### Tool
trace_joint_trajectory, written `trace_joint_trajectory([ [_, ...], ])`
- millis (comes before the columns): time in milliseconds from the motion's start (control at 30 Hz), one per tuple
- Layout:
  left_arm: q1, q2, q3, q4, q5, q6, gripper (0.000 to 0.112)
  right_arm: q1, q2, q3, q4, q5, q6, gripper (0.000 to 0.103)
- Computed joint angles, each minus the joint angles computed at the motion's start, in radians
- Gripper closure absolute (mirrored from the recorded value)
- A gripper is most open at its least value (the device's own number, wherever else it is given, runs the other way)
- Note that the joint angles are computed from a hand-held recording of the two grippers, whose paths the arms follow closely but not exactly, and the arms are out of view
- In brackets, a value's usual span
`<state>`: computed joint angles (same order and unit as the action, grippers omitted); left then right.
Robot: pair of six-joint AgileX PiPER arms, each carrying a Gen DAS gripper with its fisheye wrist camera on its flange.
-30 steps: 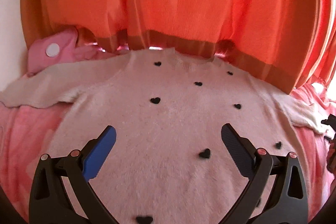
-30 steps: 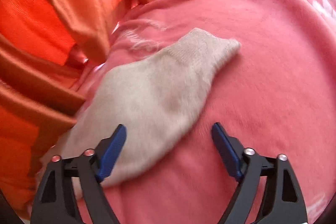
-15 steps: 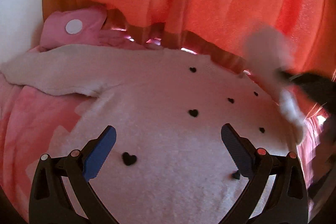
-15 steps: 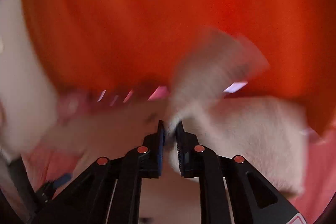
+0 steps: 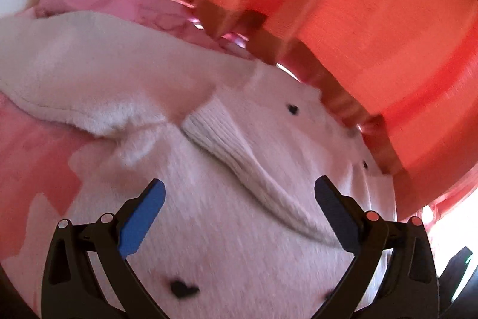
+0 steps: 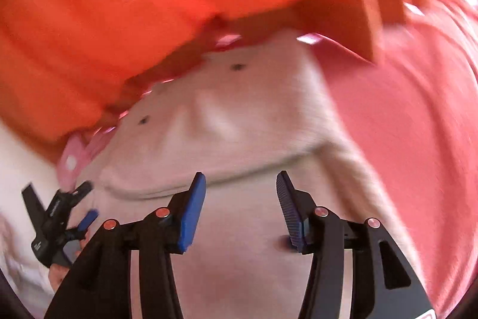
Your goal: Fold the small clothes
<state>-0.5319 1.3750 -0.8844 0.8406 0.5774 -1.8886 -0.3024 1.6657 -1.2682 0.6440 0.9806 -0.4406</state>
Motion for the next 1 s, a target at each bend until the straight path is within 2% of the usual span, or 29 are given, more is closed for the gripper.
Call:
trace_joint_trajectory([
  [67,0.071,0.004,0.020,-0.035,-0.087,0.006,0.016,-0.017,0.052,-0.018,0.046,0.016,-0.004,0.053],
  [133,0.132,0.017,0.037,-0.088,-0.171,0.027,0.025,-0.016,0.105,-0.044,0.083,0.016,0.006,0.053],
  [200,0.147,0.031,0.021,-0.099,-0.171,0.049,0.037,-0.005,0.149,-0.074,0.127,0.009,0.003,0.054],
  [267,0.164,0.038,0.007,-0.124,-0.195,0.113,0.071,0.014,0.165,-0.077,0.180,-0.054,-0.002,0.070],
  [300,0.177,0.040,0.006,-0.131,-0.228,0.138,0.078,0.008,0.159,-0.074,0.204,-0.070,-0.014,0.093],
  [333,0.174,0.040,0.000,-0.110,-0.224,0.124,0.087,0.006,0.145,-0.062,0.233,-0.088,-0.030,0.094],
  [400,0.161,0.052,-0.026,-0.097,-0.172,0.136,0.087,-0.012,0.094,-0.035,0.291,-0.107,-0.114,0.095],
  [467,0.157,0.073,-0.045,-0.134,-0.131,0.200,0.087,0.004,0.077,-0.042,0.192,-0.167,-0.091,0.095],
  [533,0.167,0.093,-0.031,-0.168,-0.135,0.215,0.089,-0.009,0.144,-0.078,0.064,-0.152,0.014,0.095],
  [600,0.164,0.085,-0.008,-0.128,-0.154,0.161,0.089,-0.055,0.183,-0.087,0.095,-0.099,0.069,0.098],
  [667,0.155,0.083,-0.026,-0.150,-0.122,0.195,0.089,-0.047,0.166,-0.115,0.067,-0.065,0.086,0.096],
  [700,0.152,0.085,-0.031,-0.152,-0.115,0.200,0.089,-0.036,0.139,-0.118,0.036,-0.066,0.101,0.090],
  [767,0.150,0.086,-0.029,-0.152,-0.112,0.197,0.089,-0.015,0.072,-0.102,-0.067,-0.072,0.187,0.088],
  [900,0.143,0.096,-0.043,-0.152,-0.095,0.195,0.089,-0.008,-0.070,-0.002,-0.085,-0.174,0.162,0.088],
  [1000,0.128,0.096,-0.045,-0.138,-0.072,0.189,0.089,0.056,0.005,-0.029,-0.176,-0.230,0.162,0.088],
])
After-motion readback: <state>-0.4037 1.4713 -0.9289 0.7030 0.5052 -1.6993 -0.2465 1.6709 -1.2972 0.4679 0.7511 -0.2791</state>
